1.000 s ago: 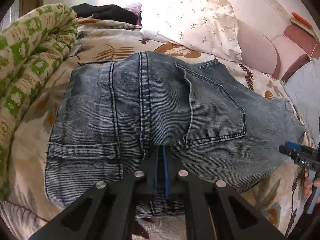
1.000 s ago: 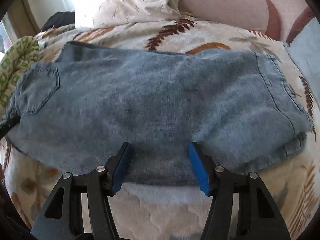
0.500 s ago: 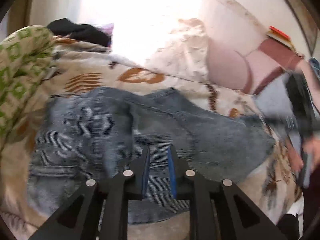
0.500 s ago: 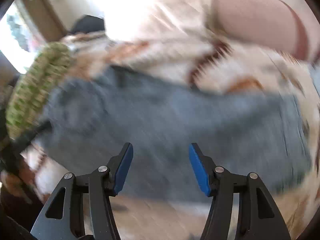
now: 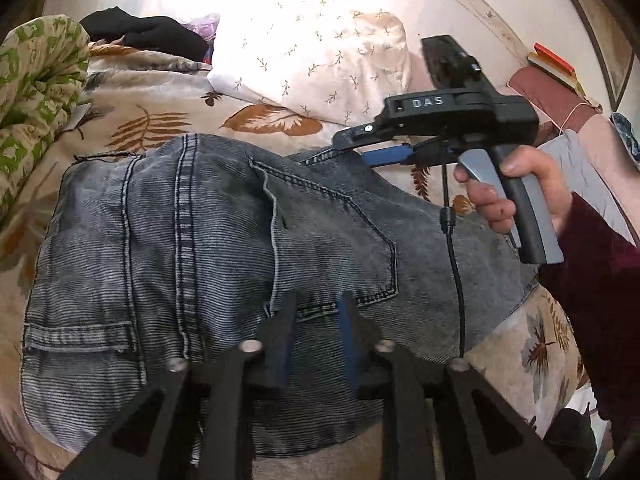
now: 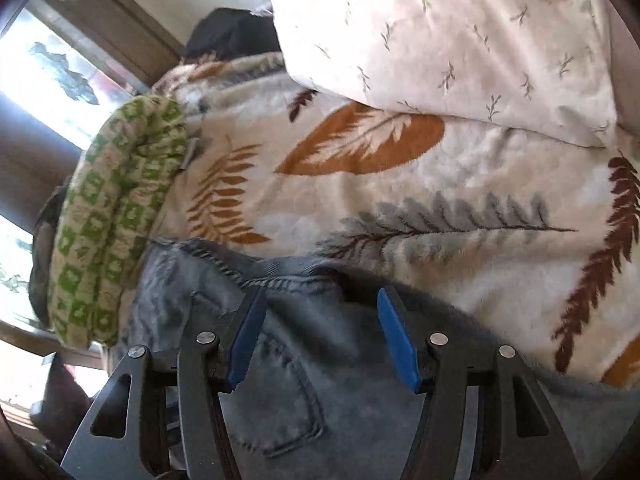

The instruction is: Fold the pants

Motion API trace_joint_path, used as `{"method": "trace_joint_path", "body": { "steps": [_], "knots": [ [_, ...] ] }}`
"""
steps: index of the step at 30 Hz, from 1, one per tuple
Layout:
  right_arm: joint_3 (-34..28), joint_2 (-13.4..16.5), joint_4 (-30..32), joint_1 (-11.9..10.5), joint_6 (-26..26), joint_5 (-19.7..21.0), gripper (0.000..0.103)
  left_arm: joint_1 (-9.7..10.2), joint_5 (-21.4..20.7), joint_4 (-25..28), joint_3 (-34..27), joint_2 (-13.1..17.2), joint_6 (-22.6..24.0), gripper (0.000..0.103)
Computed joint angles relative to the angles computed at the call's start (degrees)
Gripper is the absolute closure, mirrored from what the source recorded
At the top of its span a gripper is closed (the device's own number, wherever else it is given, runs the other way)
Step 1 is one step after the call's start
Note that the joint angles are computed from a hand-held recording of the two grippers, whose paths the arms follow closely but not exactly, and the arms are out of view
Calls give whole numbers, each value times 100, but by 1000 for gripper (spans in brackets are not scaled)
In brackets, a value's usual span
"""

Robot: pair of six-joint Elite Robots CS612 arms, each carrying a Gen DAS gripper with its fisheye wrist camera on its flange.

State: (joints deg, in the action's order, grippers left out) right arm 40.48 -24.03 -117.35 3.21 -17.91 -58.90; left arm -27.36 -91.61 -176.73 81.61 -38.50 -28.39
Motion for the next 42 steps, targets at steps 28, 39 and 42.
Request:
{"method": "trace_joint_path", "body": {
  "steps": [28, 39, 42],
  "knots": [
    [-702, 561, -674, 352, 636, -1659, 94, -54, 203, 41, 47, -20, 242, 44],
    [388, -86, -1483, 170, 1372, -1160, 59, -208, 739, 284, -25, 12, 930, 30],
    [1310, -605, -2326, 29, 1614, -958, 48, -217, 812, 247, -13, 4, 904, 30]
  ]
}}
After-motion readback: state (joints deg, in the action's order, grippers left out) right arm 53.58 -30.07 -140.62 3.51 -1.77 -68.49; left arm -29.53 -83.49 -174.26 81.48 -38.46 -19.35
